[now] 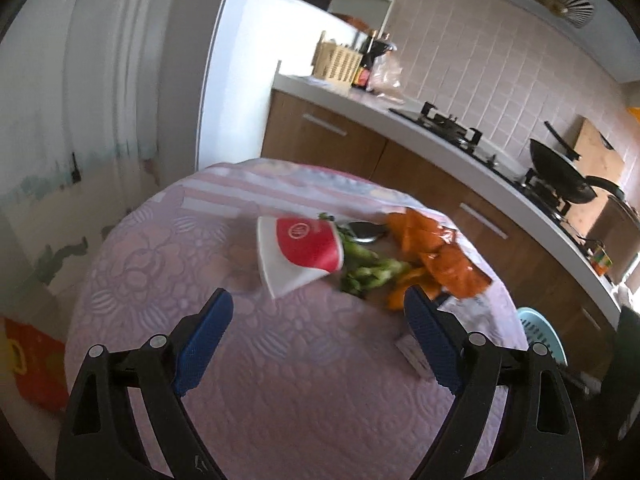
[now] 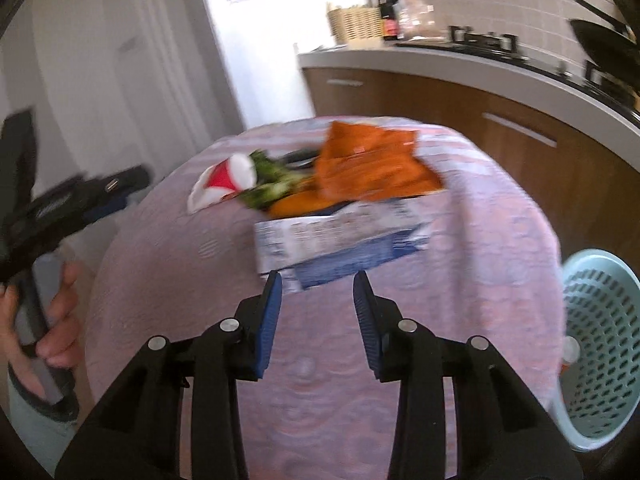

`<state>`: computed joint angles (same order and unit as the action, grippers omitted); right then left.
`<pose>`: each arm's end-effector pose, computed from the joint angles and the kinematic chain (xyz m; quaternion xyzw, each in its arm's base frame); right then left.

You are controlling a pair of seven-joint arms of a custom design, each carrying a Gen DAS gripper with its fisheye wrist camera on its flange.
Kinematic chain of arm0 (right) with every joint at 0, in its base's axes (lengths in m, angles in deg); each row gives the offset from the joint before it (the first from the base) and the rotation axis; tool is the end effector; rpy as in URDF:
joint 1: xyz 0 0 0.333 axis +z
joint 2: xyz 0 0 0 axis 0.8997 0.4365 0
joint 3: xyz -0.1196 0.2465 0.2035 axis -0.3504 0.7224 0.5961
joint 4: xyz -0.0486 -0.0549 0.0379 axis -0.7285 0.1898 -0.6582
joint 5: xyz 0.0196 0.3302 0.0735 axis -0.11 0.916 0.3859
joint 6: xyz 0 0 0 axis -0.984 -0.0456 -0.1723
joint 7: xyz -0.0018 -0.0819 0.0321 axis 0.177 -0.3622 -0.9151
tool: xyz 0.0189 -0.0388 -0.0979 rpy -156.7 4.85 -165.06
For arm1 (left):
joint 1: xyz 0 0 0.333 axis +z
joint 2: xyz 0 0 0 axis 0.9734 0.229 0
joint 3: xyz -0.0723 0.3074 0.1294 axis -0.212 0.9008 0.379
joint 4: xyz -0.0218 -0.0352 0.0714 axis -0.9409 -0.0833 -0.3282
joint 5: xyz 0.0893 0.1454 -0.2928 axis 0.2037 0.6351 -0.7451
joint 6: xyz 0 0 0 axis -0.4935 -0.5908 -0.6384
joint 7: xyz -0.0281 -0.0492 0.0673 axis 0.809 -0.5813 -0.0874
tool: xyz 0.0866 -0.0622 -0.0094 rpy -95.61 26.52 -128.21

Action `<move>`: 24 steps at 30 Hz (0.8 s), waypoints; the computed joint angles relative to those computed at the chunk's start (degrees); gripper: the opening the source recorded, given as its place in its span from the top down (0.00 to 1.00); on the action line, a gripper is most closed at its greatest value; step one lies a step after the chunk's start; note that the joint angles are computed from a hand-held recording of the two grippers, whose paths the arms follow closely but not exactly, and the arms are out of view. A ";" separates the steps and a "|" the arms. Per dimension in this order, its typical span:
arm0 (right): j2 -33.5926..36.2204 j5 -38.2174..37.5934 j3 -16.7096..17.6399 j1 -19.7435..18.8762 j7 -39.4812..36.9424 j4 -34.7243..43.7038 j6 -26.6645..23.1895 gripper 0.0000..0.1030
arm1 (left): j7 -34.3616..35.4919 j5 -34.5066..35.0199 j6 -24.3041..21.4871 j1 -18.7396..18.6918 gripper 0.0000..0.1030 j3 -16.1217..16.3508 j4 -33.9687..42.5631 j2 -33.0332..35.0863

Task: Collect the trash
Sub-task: 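Move the right tool to the second milk carton while the left tool approaches the red-white cup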

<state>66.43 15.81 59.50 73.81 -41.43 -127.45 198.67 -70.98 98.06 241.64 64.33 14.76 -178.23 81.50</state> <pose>0.6008 0.1220 0.5118 -0.7884 0.4647 -0.1148 0.3864 0.5803 -0.2249 0.5406 -0.7420 0.5007 -0.3636 0.2578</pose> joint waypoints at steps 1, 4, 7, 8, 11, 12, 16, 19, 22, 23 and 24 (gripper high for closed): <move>0.23 -0.97 0.07 0.67 0.93 0.13 0.15 0.67 | 2.32 -2.04 0.64 0.94 0.18 -0.49 0.55 0.76; 1.61 -4.58 -0.09 2.69 4.60 0.92 1.43 0.67 | 10.51 -9.92 -2.18 2.50 0.17 -1.99 5.12 4.40; 3.66 -9.22 -0.79 4.46 10.32 2.25 3.25 0.67 | 15.62 -14.24 -4.22 2.63 0.16 -2.14 10.35 8.13; 4.40 -10.70 -1.14 4.96 12.50 2.85 3.38 0.67 | 17.86 -15.82 -6.03 2.52 0.16 -2.33 12.93 9.84; 5.93 -14.88 -2.06 5.81 17.84 3.88 3.55 0.67 | 20.05 -17.12 -11.28 0.58 0.15 -0.98 19.21 13.87; 6.14 -14.82 -1.79 5.33 18.31 4.03 3.37 0.67 | 21.27 -17.82 -12.88 0.27 0.15 -0.86 21.24 15.25; 5.44 -15.04 -2.10 4.00 20.08 2.36 5.56 0.67 | 22.32 -17.85 -16.69 -1.36 0.17 0.68 23.85 16.97; 4.52 -14.93 -2.50 2.67 20.84 0.56 6.96 0.67 | 20.80 -16.47 -15.72 -1.76 0.17 1.36 20.33 14.87; 3.92 -14.67 -3.11 1.51 21.98 -0.74 8.32 0.67 | 18.90 -14.78 -16.14 -2.12 0.17 1.75 16.52 12.36; 3.71 -15.63 -3.95 1.75 23.39 -1.42 9.69 0.67 | 18.26 -14.18 -16.74 -2.22 0.17 1.81 15.70 11.75; 3.63 -16.45 -4.52 1.84 24.59 -1.79 10.56 0.67 | 17.44 -13.43 -17.43 -2.32 0.17 1.94 14.46 10.87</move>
<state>70.06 -0.64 54.98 75.65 -16.84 -129.24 209.23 -53.54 84.63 224.22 62.01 16.70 -163.78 92.37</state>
